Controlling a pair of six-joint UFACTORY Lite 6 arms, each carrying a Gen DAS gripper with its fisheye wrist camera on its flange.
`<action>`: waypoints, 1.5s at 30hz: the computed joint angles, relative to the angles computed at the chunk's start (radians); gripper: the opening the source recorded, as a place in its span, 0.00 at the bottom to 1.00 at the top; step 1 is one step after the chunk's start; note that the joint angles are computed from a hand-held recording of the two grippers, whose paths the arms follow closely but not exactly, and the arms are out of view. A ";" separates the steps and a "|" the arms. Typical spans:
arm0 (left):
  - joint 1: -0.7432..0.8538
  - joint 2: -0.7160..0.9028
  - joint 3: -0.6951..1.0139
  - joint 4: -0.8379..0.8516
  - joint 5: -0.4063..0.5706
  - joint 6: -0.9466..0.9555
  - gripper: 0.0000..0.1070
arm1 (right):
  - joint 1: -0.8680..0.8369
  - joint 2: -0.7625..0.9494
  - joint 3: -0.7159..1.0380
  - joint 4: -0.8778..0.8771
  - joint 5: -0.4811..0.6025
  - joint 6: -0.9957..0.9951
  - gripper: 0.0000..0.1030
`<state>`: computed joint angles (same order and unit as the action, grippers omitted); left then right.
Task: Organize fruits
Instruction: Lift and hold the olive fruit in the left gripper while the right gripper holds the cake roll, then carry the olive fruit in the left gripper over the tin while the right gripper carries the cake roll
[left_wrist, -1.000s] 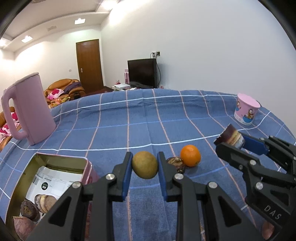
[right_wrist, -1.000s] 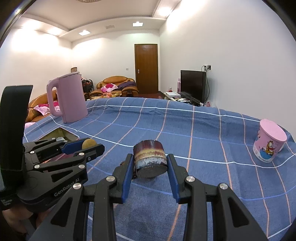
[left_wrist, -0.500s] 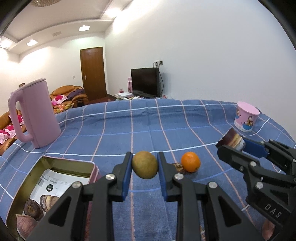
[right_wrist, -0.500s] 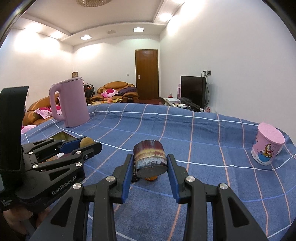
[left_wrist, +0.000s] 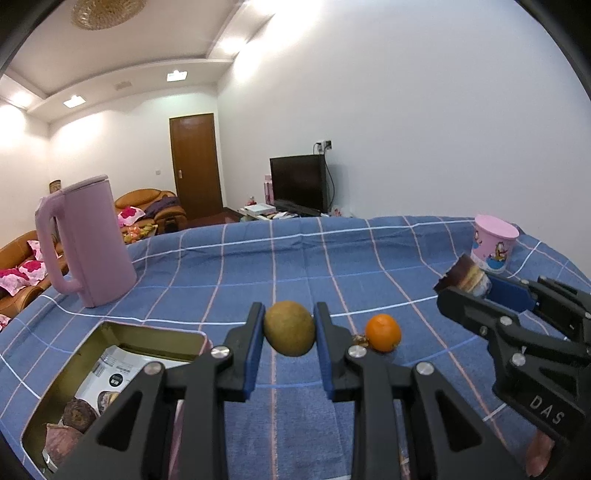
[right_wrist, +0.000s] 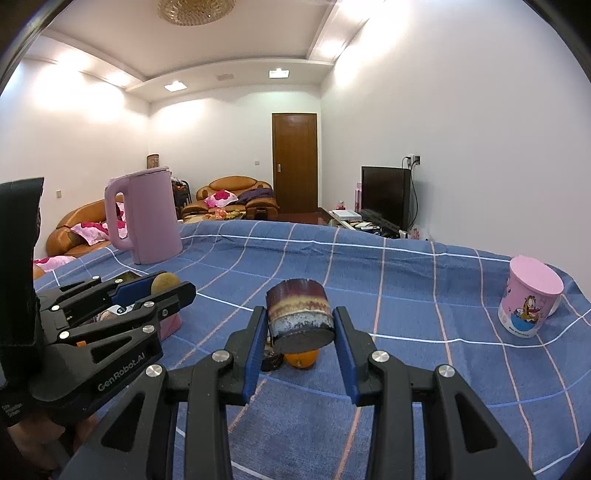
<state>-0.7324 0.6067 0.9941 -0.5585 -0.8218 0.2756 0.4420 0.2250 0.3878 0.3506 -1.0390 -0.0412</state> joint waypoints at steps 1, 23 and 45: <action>-0.003 -0.003 -0.006 -0.004 -0.006 -0.001 0.26 | 0.001 -0.001 -0.003 0.000 -0.006 0.001 0.37; 0.040 -0.115 -0.156 -0.009 -0.005 0.002 0.26 | 0.067 0.086 0.164 0.003 0.139 -0.040 0.37; 0.394 -0.230 -0.227 0.165 0.161 -0.029 0.26 | 0.238 0.349 0.629 0.063 0.381 -0.156 0.37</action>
<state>-0.3381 0.3765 0.7670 -0.3931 -0.6612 0.2471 0.6803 0.5741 1.0170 0.4133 -0.6582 -0.1972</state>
